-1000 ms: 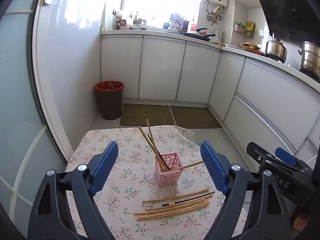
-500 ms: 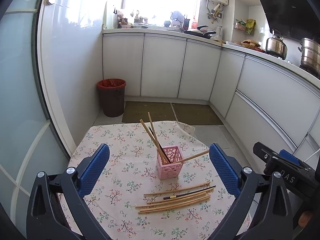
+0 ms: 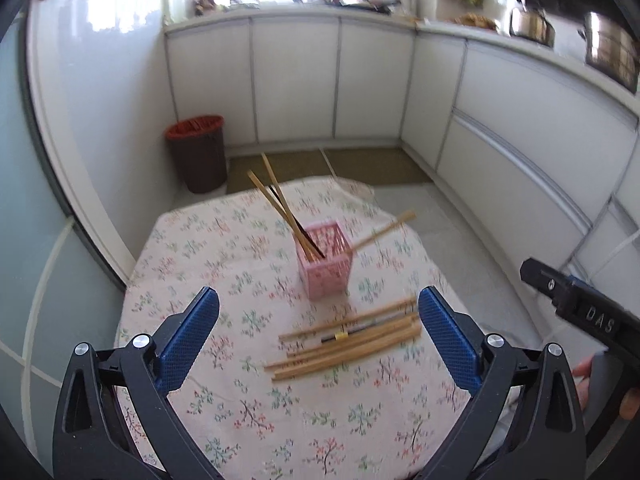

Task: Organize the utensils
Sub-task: 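Lower the left tool to the pile and grasp another bamboo chopstick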

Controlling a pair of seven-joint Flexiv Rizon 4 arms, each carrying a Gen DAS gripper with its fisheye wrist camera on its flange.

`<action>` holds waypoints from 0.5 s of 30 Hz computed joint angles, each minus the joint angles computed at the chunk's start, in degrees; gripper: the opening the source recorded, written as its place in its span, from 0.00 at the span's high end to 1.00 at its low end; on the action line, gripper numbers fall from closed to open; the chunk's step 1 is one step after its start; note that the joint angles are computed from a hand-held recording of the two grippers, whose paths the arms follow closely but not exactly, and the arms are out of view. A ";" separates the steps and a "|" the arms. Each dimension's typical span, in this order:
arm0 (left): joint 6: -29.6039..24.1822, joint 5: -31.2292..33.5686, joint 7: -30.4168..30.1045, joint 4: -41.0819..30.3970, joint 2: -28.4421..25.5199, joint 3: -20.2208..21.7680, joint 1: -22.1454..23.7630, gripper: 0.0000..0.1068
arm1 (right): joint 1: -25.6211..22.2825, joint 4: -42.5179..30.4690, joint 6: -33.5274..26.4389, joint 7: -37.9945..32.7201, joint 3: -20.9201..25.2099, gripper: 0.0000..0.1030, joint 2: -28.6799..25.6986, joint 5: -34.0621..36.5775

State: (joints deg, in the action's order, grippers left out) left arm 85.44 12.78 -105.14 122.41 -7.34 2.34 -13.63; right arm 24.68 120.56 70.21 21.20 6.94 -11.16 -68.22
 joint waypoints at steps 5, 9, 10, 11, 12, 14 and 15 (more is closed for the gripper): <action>-5.82 -15.82 19.05 1.45 -4.12 -8.14 3.52 0.10 | -2.37 4.58 5.44 1.35 -0.88 0.07 -1.29 5.33; -12.26 -19.90 26.11 -1.54 -9.69 -9.70 2.62 0.10 | -3.57 7.93 9.39 5.80 -3.83 0.07 -1.61 4.33; -13.72 -20.28 27.72 -2.51 -11.23 -9.92 2.25 0.10 | -3.87 8.54 9.77 7.27 -4.58 0.07 -1.63 3.38; -14.78 -20.14 28.93 -3.54 -12.58 -9.79 1.69 0.10 | -4.28 9.09 10.31 8.96 -5.34 0.07 -1.73 2.02; -15.51 -19.74 30.52 -4.65 -14.19 -9.82 1.14 0.10 | -4.76 9.60 10.89 10.65 -5.97 0.07 -1.89 0.50; -15.78 -19.80 34.68 -6.13 -16.94 -10.66 0.83 0.10 | -5.95 10.20 12.00 13.09 -6.76 0.07 -2.69 -1.70; -15.44 -20.01 37.08 -6.72 -18.25 -11.36 0.86 0.11 | -6.63 10.29 12.64 13.35 -6.87 0.07 -3.28 -1.89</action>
